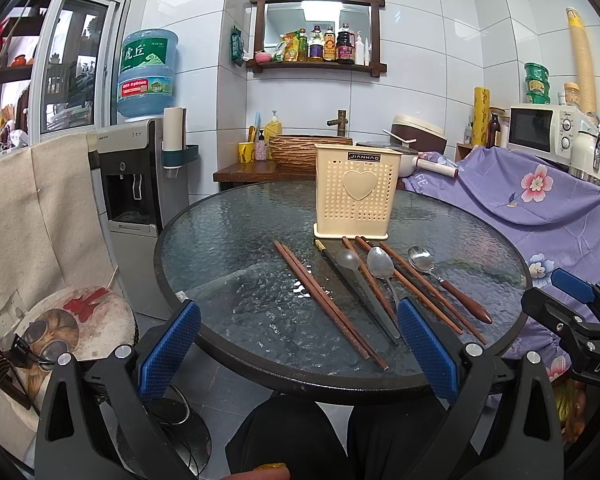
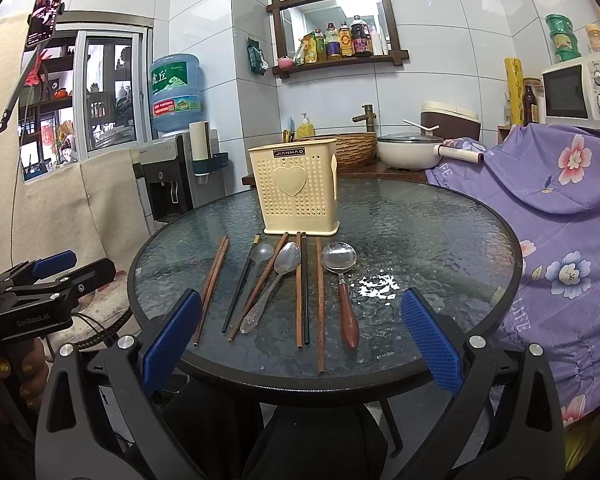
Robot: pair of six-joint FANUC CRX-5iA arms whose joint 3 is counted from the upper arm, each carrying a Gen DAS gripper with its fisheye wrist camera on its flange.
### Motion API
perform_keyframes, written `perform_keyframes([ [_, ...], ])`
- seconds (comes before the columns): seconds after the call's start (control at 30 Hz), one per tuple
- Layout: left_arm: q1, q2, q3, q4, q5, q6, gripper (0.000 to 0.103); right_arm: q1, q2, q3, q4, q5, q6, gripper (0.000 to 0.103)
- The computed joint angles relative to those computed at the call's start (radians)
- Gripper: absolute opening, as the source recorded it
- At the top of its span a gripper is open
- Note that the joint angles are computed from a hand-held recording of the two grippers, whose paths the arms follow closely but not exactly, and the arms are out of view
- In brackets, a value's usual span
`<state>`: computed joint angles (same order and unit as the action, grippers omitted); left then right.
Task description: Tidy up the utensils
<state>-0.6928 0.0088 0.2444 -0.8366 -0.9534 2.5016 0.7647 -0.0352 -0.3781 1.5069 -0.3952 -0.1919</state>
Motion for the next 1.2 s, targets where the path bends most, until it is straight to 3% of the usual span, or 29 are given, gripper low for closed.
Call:
perform_keyframes([
  [1.2,0.019,0.009,0.003,0.028,0.011,-0.027,0.097,0.000,0.013,0.003,-0.017,-0.001,0.002,0.098],
])
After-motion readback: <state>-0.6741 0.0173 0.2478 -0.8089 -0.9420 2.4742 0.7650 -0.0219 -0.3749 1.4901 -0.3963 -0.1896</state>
